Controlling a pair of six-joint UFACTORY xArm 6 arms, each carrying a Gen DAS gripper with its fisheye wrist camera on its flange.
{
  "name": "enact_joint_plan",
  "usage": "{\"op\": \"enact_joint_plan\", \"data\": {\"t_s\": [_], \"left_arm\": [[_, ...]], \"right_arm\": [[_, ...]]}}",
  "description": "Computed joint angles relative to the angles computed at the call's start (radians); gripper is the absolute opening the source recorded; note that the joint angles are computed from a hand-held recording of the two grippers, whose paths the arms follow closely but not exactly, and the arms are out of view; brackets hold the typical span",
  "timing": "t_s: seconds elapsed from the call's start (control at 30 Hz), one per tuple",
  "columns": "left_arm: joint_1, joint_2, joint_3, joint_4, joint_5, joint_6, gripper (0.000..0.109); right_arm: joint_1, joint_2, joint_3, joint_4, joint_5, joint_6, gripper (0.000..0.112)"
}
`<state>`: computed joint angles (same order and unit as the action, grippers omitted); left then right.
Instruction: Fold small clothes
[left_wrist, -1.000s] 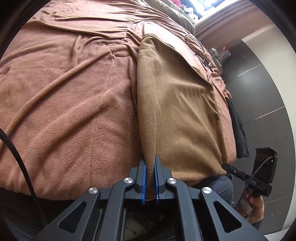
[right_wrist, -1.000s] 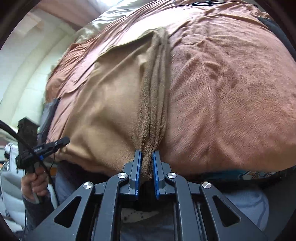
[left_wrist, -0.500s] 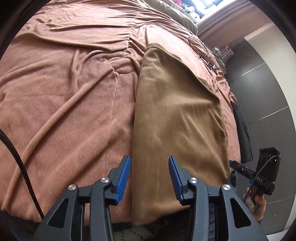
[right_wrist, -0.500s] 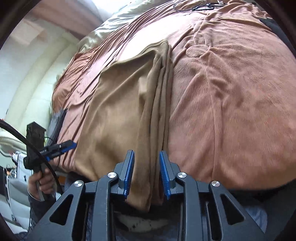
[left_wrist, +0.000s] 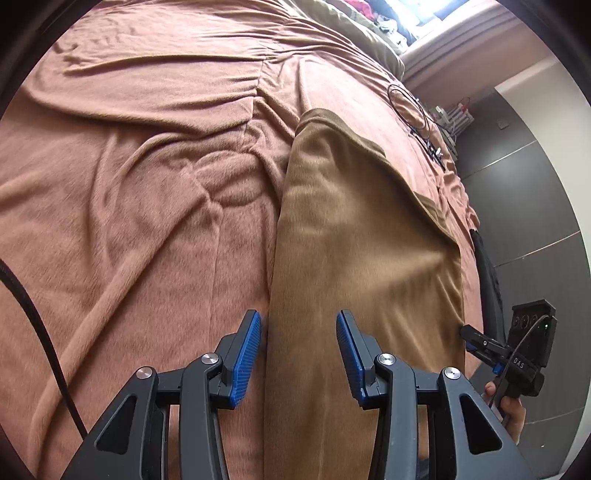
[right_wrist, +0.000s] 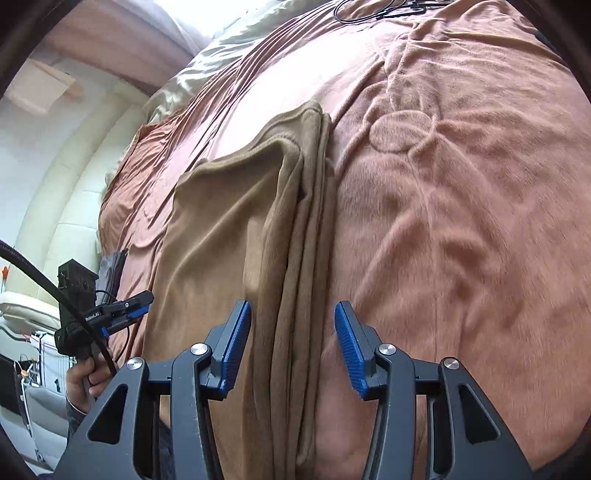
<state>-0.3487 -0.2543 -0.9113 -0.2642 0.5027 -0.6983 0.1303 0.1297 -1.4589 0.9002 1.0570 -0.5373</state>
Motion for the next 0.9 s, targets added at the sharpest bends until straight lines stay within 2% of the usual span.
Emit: {"op": "enact_joint_plan", "data": {"t_s": [0.3,0.7,0.9], "left_arm": [[0.052,0.134,-0.128,-0.079,0.011,0.111,0.03],[0.111,0.294,-0.297,-0.187,0.044,0.238,0.028],[0.134,0.369,-0.383,-0.241,0.043,0.298,0.028]], "right_arm": [[0.027,0.162,-0.175,0.014,0.009,0.059,0.041],[0.03,0.351,-0.401,0.076,0.058,0.093,0.037],[0.035,0.38,-0.415,0.103,0.021,0.121,0.026]]}}
